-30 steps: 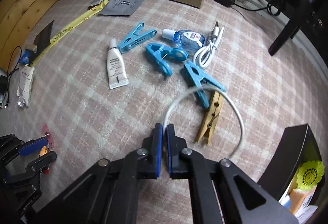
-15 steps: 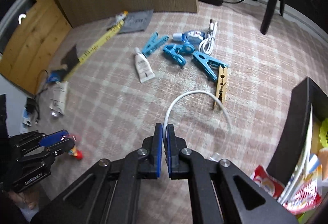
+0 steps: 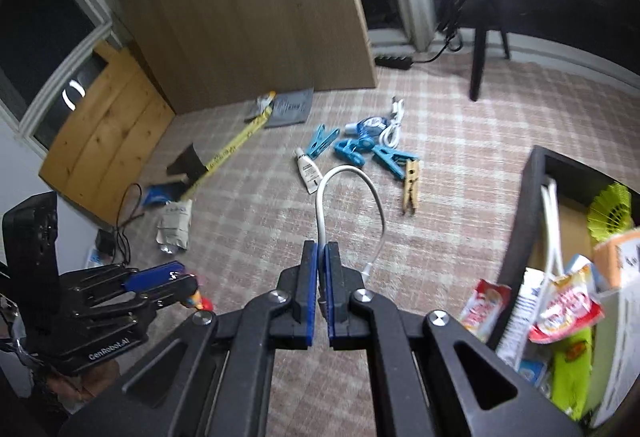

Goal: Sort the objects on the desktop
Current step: 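Carry the dragon keychain and white cable into the black bin and release both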

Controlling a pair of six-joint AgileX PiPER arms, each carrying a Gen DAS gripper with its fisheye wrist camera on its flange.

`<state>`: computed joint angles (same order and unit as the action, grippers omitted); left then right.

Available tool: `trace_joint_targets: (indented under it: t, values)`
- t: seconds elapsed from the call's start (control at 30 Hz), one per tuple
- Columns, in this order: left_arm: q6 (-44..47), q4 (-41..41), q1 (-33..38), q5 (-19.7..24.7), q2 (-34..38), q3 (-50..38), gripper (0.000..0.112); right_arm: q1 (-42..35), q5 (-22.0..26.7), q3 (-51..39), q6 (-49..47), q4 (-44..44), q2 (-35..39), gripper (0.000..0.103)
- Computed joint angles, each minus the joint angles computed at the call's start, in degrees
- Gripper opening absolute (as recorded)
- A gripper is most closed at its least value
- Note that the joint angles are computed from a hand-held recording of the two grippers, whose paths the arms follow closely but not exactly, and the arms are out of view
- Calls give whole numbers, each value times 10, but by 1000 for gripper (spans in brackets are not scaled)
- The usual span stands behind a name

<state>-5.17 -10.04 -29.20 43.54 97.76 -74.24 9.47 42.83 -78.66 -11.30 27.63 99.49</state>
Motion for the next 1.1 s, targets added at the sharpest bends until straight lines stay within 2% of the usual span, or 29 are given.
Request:
trace_joint_targets:
  t: [0.33,0.63,0.9,1.1]
  values:
    - [2,-8,-99,34,39,-107,22,-101,14,107,-2,-5,-166,4]
    - [13,-15,-203,79,113,-237,22,-287,79,160,-55,5,-291,4]
    - [11,-19,-268,123,183,-339,22,-474,139,195,-138,35,-339,4]
    - [0,-12,-290,157,232,-410,22,-559,161,211,-179,45,-340,4]
